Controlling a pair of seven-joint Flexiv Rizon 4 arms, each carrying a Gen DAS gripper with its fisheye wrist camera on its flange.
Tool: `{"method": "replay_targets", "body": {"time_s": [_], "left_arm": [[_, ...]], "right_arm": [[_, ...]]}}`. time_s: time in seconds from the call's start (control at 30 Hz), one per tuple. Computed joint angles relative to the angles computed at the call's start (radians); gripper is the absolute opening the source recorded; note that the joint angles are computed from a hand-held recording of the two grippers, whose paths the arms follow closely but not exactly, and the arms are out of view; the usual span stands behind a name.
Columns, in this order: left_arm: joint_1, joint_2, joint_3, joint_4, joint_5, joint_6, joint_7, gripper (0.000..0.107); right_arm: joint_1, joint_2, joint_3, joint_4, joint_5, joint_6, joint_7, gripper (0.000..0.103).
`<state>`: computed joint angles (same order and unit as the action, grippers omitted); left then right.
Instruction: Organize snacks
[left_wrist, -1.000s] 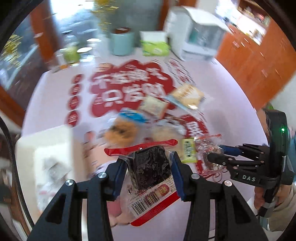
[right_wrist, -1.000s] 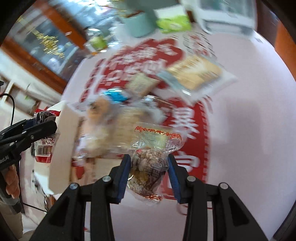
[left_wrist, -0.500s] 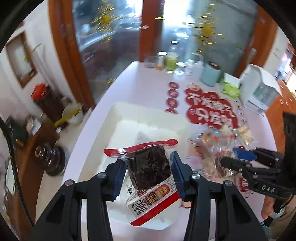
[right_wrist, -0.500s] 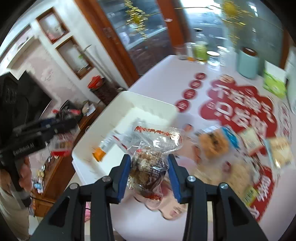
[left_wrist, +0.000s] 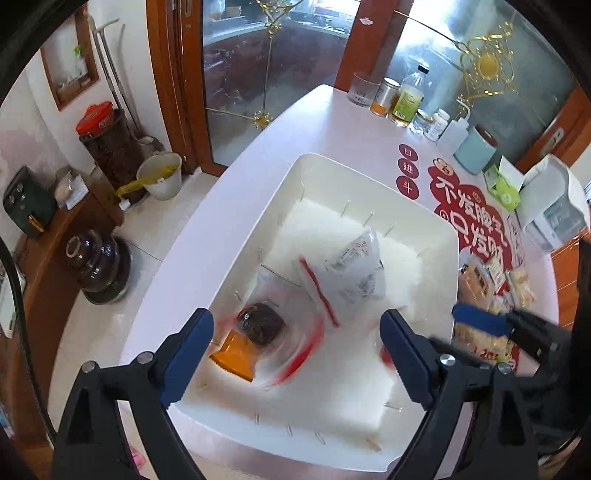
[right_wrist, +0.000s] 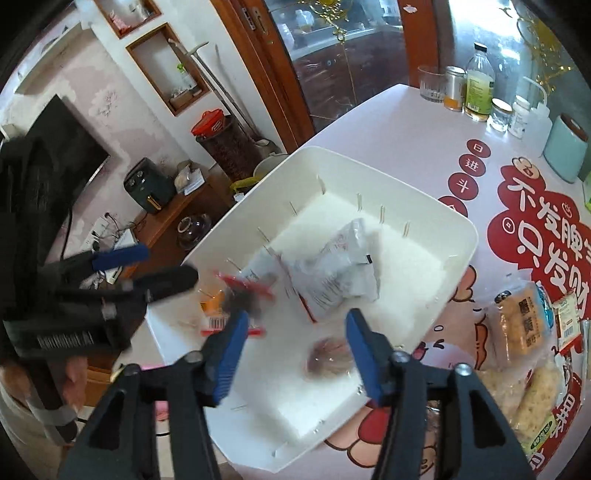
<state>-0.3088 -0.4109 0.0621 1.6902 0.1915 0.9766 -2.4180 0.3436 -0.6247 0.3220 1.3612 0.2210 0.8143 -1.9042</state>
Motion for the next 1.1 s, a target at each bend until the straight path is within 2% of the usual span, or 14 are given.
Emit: {"method": "replay_targets", "body": {"time_s": [0.1, 0.3, 0.5, 0.83, 1.1], "left_arm": [[0.004, -0.007, 0.007, 0.004, 0.006, 0.030, -0.007, 0.091], [-0.051, -0.045, 0.048, -0.079, 0.132, 0.020, -0.041, 0.091], [-0.030, -0.069, 0.003, -0.113, 0.078, 0.031, 0.044, 0.091], [-0.098, -0.117, -0.011, -0.222, 0.065, -0.051, 0.128, 0.091], [-0.183, -0.219, -0.024, -0.413, 0.076, -0.159, 0.170, 0.091]], "right_arm": [[0.003, 0.006, -0.001, 0.017, 0.001, 0.003, 0.009, 0.059], [0.001, 0.040, -0.020, 0.084, -0.012, 0.066, 0.049, 0.059], [-0.023, 0.077, -0.021, 0.141, -0.009, 0.114, 0.089, 0.059], [-0.084, 0.153, -0.022, 0.241, 0.012, 0.166, 0.106, 0.059], [-0.165, 0.230, -0.036, 0.327, 0.064, 0.191, 0.068, 0.059]]}}
